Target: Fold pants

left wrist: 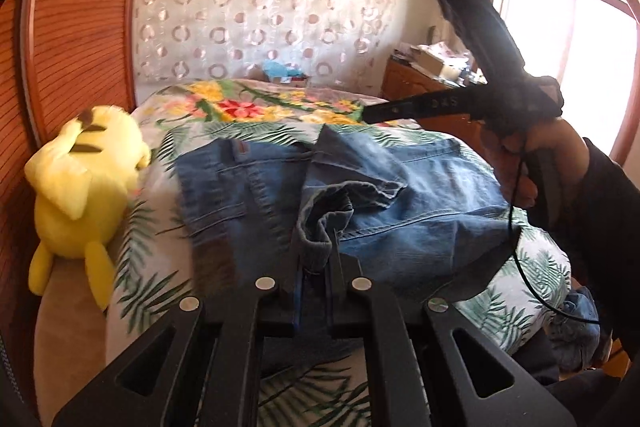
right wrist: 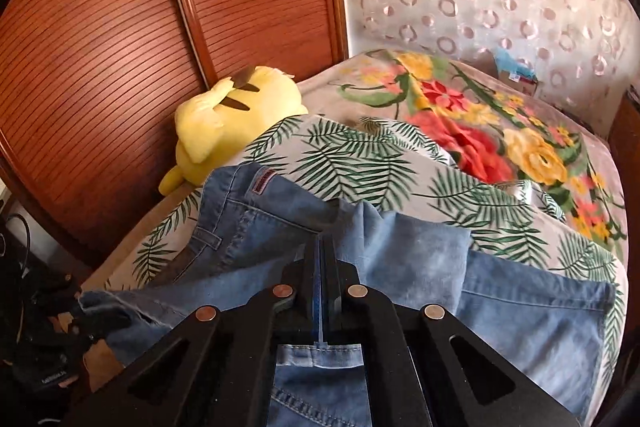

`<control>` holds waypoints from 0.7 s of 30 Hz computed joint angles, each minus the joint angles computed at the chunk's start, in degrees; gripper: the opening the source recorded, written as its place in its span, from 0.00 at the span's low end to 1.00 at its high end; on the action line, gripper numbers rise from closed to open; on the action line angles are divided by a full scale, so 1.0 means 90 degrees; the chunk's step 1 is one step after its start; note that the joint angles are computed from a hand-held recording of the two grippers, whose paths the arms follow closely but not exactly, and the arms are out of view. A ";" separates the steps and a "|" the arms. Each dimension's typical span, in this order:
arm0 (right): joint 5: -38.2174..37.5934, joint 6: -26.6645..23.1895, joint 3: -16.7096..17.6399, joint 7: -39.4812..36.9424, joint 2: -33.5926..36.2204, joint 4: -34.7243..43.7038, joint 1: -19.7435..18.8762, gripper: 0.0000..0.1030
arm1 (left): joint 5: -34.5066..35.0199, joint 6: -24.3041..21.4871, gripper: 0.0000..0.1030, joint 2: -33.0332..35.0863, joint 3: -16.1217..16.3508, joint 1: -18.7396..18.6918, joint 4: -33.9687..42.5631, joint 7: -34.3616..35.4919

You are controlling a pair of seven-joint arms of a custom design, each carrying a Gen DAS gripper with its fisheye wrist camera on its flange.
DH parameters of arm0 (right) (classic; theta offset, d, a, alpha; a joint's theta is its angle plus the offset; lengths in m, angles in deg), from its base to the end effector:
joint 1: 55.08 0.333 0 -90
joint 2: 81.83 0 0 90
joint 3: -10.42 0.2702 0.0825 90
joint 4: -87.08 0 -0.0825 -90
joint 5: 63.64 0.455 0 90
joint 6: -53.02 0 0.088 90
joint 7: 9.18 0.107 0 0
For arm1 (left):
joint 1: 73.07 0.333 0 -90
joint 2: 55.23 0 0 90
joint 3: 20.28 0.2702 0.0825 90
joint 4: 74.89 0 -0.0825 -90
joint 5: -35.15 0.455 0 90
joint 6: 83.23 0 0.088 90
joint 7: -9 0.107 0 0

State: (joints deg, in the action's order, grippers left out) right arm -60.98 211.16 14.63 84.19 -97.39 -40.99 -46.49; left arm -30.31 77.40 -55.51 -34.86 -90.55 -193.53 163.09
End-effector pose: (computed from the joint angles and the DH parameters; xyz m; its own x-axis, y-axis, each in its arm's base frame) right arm 0.5822 0.1321 0.5051 0.1606 -0.9849 -0.0651 -0.6994 -0.0670 -0.7115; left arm 0.5692 -0.3056 0.4156 -0.7105 -0.6802 0.1802 -0.5067 0.3169 -0.8018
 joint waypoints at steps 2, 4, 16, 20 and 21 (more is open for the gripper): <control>-0.0173 0.0011 0.0101 0.0207 0.0145 0.0038 -0.0054 0.01 | 0.0130 0.0017 0.09 0.0043 0.0029 0.0044 -0.0041 -0.0141; -0.0676 -0.0099 0.0247 0.0662 0.0428 0.0217 -0.0210 0.11 | 0.0316 0.0055 0.09 0.0120 0.0034 0.0084 -0.0089 -0.0276; -0.0304 -0.0508 -0.0148 0.0597 0.1224 0.0693 0.0221 0.31 | 0.0971 0.0002 0.09 0.0401 -0.0175 0.0332 -0.0126 -0.0788; 0.0548 -0.0520 -0.0241 -0.0349 0.1229 0.0796 0.0334 0.04 | 0.0782 0.0021 0.09 0.0333 -0.0185 0.0340 -0.0188 -0.0652; 0.0738 -0.0490 -0.0254 -0.0541 0.1288 0.0899 0.0353 0.04 | 0.0719 0.0019 0.09 0.0314 -0.0179 0.0339 -0.0206 -0.0615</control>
